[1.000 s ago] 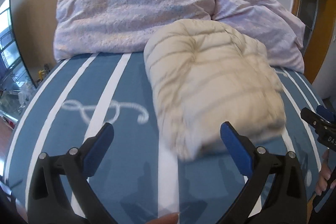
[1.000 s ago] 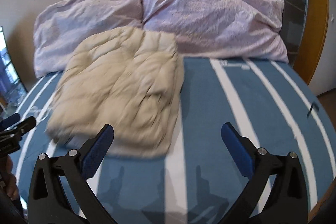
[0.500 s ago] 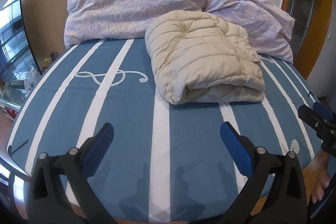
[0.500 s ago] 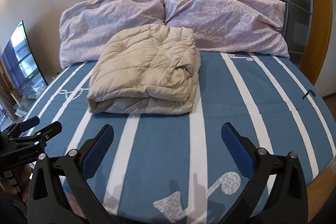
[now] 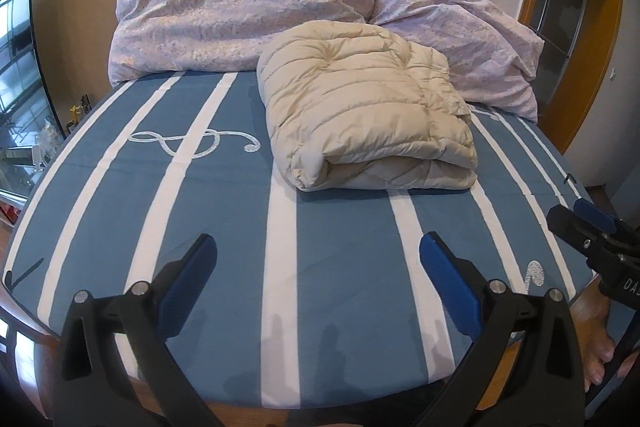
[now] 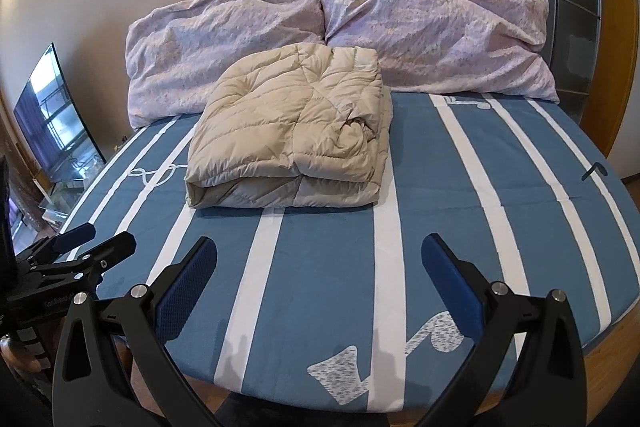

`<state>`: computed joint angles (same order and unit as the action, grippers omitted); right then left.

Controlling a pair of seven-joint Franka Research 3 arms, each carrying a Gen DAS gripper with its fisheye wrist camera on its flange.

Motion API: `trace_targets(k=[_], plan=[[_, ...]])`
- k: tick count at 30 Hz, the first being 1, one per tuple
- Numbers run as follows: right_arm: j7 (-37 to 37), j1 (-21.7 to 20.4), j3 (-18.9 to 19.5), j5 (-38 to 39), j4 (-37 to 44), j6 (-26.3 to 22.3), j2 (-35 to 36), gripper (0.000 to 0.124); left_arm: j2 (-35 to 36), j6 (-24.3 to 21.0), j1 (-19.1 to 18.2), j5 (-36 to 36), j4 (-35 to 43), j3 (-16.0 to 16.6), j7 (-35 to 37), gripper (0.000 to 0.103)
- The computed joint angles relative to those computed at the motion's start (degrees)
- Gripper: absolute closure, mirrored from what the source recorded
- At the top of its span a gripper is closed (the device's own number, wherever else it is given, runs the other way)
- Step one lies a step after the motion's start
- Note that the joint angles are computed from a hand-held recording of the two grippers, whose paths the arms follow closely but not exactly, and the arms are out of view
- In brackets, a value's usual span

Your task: Fold large clothes

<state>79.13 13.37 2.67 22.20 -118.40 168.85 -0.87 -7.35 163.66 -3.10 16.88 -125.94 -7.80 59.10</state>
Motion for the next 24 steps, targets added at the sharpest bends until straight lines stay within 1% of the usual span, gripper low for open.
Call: trace_targets(k=[2,4,17,24], plan=[[-0.60,0.03,-0.02,0.42,0.08,-0.60,-0.09,0.022,0.12,0.25,-0.81,-2.87,0.02,0.64,2.32,0.002],[-1.33,0.07,-0.04,0.91,0.11,-0.90,-0.10,0.022,0.09,0.32,-1.06,-4.24,0.01,0.78,3.49,0.002],[-5.58,0.24,-0.06,6.00,1.08,-3.22,0.06,0.022,-0.22,-0.02,-1.55,-7.21,0.07,0.69,6.28,0.002],[-4.99,0.12,-0.03,5.35,1.47,-4.18,0.30,0.022,-0.21,0.00,-1.41,-7.07,0.07,0.58,6.34,0.002]])
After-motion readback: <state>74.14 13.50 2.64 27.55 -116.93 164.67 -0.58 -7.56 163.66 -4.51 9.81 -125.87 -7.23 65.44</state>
